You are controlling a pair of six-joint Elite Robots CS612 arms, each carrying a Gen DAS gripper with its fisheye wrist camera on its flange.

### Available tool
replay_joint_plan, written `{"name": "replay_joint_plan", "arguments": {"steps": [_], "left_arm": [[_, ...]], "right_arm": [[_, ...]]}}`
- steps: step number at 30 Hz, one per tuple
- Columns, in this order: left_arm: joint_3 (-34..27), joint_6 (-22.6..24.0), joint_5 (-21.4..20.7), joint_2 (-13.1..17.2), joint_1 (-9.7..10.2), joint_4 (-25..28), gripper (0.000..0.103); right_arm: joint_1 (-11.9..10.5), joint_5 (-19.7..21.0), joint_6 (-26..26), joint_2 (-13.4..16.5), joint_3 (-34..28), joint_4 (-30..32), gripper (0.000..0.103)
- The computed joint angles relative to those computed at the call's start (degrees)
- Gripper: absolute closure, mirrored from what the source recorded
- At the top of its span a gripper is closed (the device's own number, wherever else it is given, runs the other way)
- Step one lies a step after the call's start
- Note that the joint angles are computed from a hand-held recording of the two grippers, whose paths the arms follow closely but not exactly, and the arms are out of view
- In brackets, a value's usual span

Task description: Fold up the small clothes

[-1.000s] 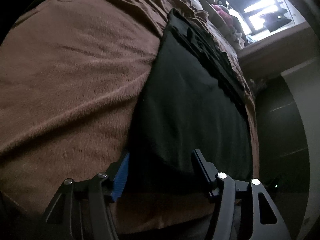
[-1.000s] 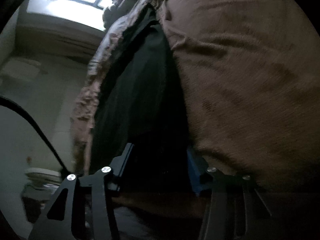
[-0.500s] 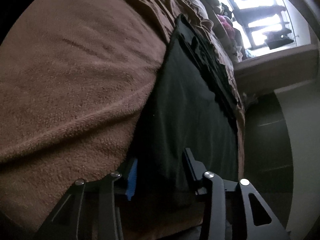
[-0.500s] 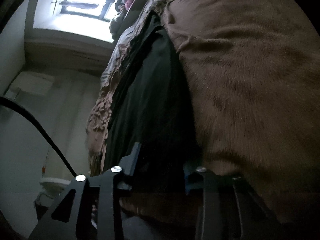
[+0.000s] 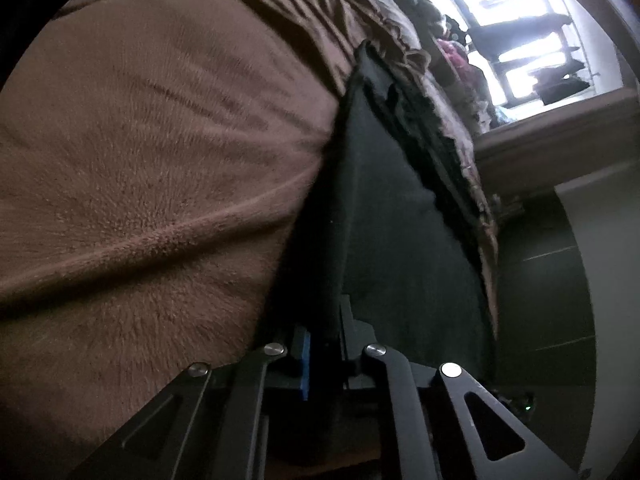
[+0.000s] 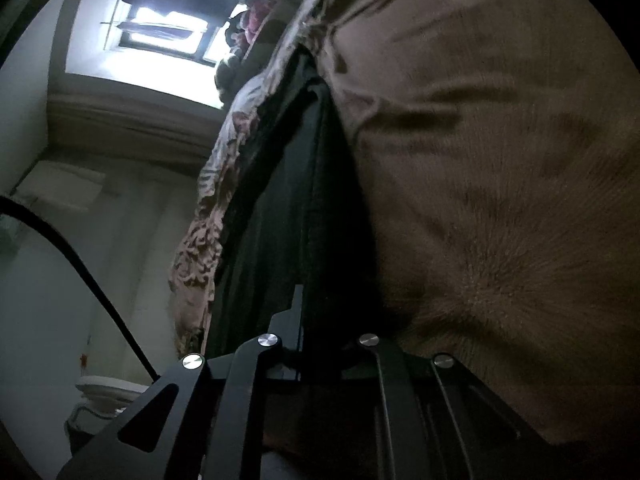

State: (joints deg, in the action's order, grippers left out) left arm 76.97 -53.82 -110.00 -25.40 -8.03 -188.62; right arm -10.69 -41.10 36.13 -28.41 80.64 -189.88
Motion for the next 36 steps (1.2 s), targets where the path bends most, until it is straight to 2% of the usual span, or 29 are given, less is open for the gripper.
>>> {"name": "replay_joint_plan", "arguments": {"steps": [5, 9, 19, 26, 36], "left_arm": [[1.9, 0.0, 1.1, -1.9, -0.36, -3.6, 0.094], [3.8, -0.2, 1.8, -3.7, -0.65, -5.3, 0.094], [11.5, -3.6, 4.0, -8.3, -1.88, -13.3, 0.094], [17.4, -6.5, 6.5, -12.0, -3.35, -17.1, 0.094], [24.8, -8.8, 7.1, -15.0, -4.32, -24.4, 0.094]], "right_arm": [[0.0, 0.7, -1.3, -2.1, 2.3, -1.4, 0.097], [-0.2, 1.6, 0.0, -3.2, 3.7, -4.4, 0.097], [-2.1, 5.2, 1.7, -5.9, 9.5, -11.5, 0.097], [-2.9, 6.9, 1.3, -9.0, 14.0, -7.9, 0.097], [-4.2, 8.2, -0.3, -12.3, 20.2, -12.5, 0.097]]}}
